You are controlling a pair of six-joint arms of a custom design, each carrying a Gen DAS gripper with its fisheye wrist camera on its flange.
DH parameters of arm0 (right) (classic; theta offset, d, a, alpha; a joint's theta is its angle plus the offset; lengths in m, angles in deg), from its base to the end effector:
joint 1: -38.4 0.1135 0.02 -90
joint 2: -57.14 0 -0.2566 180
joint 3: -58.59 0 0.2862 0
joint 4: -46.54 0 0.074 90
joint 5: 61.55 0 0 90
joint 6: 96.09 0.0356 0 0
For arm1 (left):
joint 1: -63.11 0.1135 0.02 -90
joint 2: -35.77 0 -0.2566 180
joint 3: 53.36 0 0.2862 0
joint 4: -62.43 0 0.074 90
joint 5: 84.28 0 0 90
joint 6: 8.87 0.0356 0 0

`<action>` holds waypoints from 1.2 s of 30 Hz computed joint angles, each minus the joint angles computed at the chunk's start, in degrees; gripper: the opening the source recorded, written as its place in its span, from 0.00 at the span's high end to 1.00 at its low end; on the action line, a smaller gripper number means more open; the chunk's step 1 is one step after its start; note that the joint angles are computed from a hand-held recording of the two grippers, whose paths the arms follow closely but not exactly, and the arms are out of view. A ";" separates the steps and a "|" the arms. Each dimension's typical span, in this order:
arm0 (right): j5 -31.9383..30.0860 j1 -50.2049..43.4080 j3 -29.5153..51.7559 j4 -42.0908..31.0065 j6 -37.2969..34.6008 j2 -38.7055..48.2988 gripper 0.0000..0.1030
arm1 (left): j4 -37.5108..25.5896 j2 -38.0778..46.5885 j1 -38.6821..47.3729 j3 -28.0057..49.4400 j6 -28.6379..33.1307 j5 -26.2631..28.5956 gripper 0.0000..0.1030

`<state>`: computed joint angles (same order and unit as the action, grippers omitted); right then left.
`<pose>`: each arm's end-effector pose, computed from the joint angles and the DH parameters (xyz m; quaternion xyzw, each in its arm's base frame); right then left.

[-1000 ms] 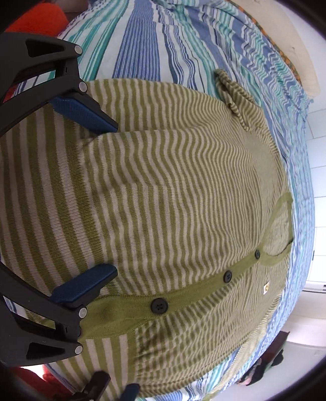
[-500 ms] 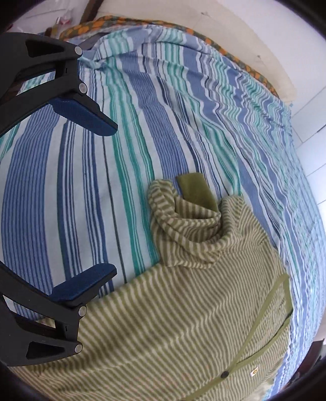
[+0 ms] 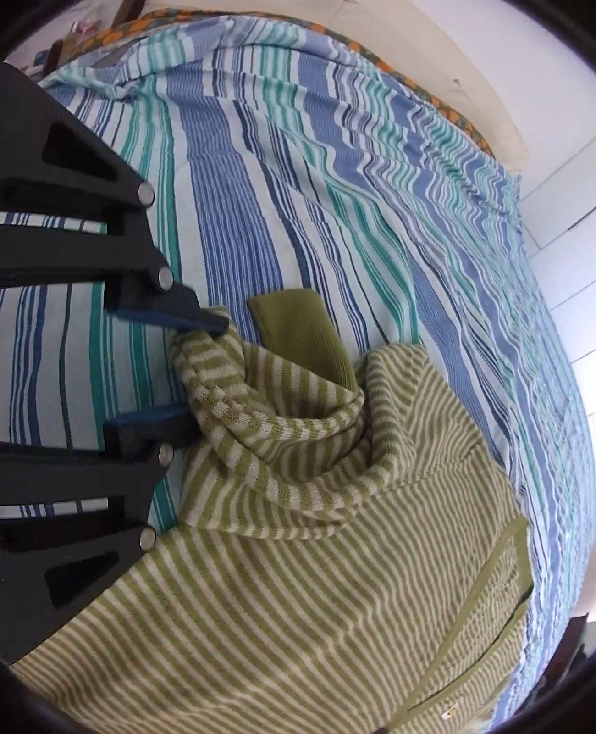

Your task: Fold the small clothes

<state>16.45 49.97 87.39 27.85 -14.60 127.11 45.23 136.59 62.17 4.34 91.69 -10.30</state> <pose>0.1966 0.0478 0.0721 -0.1942 0.9409 0.1078 0.2558 0.3308 0.0044 0.0759 0.0604 0.9560 0.1555 0.2414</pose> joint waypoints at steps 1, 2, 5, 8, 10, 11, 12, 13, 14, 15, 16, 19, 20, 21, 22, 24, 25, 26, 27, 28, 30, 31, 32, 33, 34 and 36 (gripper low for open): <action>-0.16 -0.11 -0.01 -0.06 -0.06 -0.03 0.02 | -2.76 -0.86 0.93 0.89 -1.50 4.17 0.93; -0.35 -0.20 0.11 -0.15 -0.07 0.04 0.02 | -4.25 -2.77 2.27 0.67 -2.79 9.74 0.94; -0.78 -0.51 -0.17 -0.30 -0.24 -0.49 0.02 | -9.45 -9.75 4.50 -0.15 -7.04 22.69 0.94; -1.10 -0.72 -0.53 -0.13 -0.41 -0.86 0.02 | -14.20 -16.89 1.81 -1.28 -9.41 27.48 0.94; -1.42 -1.01 -0.52 -0.03 -0.56 -0.68 0.02 | -17.05 -18.31 -4.28 -0.73 -10.60 24.25 0.86; -1.48 -1.07 -0.45 0.12 -0.58 -0.44 0.02 | -17.97 -18.12 -7.61 -0.54 -11.82 22.77 0.76; -1.55 -1.14 -0.41 0.19 -0.60 -0.30 0.01 | -18.37 -17.70 -10.93 -0.63 -13.37 22.14 0.50; -1.55 -1.10 -0.32 0.33 -0.51 -0.07 0.01 | -17.74 -17.98 -14.00 -1.57 -15.34 21.63 0.26; -1.55 -1.09 -0.22 0.41 -0.46 0.13 0.01 | -16.15 -18.56 -16.84 -3.10 -17.30 21.20 0.22; -1.40 -0.87 -0.11 0.41 -0.23 0.21 0.01 | -14.99 -19.00 -19.48 -4.59 -18.90 21.22 0.21; -1.37 -0.77 -0.06 0.29 -0.11 0.11 0.01 | -14.68 -19.45 -21.80 -5.99 -20.14 22.18 0.21; -1.51 -0.72 -0.45 -0.23 -0.23 -1.04 0.01 | -14.02 -23.28 -27.23 -11.02 -22.22 22.62 0.23; -1.61 -0.81 -0.58 -0.32 -0.43 -1.29 0.01 | -14.64 -25.23 -27.93 -12.34 -21.48 22.11 0.24; -1.69 -0.89 -0.70 -0.30 -0.64 -1.40 0.01 | -15.62 -27.13 -27.53 -13.30 -19.94 21.47 0.25; -1.76 -0.97 -0.95 -0.29 -0.82 -1.69 0.01 | -16.83 -29.10 -26.49 -13.98 -18.24 20.41 0.25; -1.71 -0.95 -0.98 -0.12 -0.81 -1.57 0.01 | -18.73 -31.66 -21.33 -14.14 -13.89 18.79 0.27; -1.65 -0.92 -0.97 -0.09 -0.76 -1.51 0.01 | -19.03 -31.98 -18.22 -13.75 -11.34 17.65 0.30; -1.62 -0.91 -0.94 -0.04 -0.69 -1.43 0.01 | -18.55 -31.38 -15.90 -13.04 -8.62 15.51 0.31; -1.54 -0.85 -0.89 0.00 -0.55 -1.33 0.01 | -17.15 -30.26 -13.96 -12.61 -5.18 12.51 0.34; -1.40 -0.71 -0.83 0.19 -0.35 -1.10 0.01 | -15.64 -28.58 -12.67 -12.07 -1.94 9.62 0.35; -1.20 -0.51 -0.74 0.48 -0.11 -0.74 0.00 | -12.65 -23.55 -11.85 -10.35 3.81 6.38 0.36; -1.06 -0.38 -0.70 0.66 0.01 -0.57 0.00 | -11.17 -21.04 -12.39 -9.66 5.98 5.46 0.36; -0.93 -0.31 -0.71 0.76 0.04 -0.51 0.00 | -9.99 -18.89 -13.29 -9.09 7.50 5.20 0.36; -0.80 -0.22 -0.79 0.84 0.06 -0.55 0.00 | -9.00 -16.87 -14.42 -8.51 8.60 5.22 0.36; -0.65 -0.07 -0.64 0.99 0.12 -0.27 0.00 | -8.03 -14.89 -15.60 -7.84 9.59 5.51 0.36; -0.44 0.13 -0.58 1.09 0.17 -0.08 0.00 | -7.20 -11.25 -16.91 -6.12 9.49 5.57 0.41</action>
<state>16.01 50.09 86.81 28.94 -14.43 127.03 38.03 125.34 45.26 -1.78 101.19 -4.73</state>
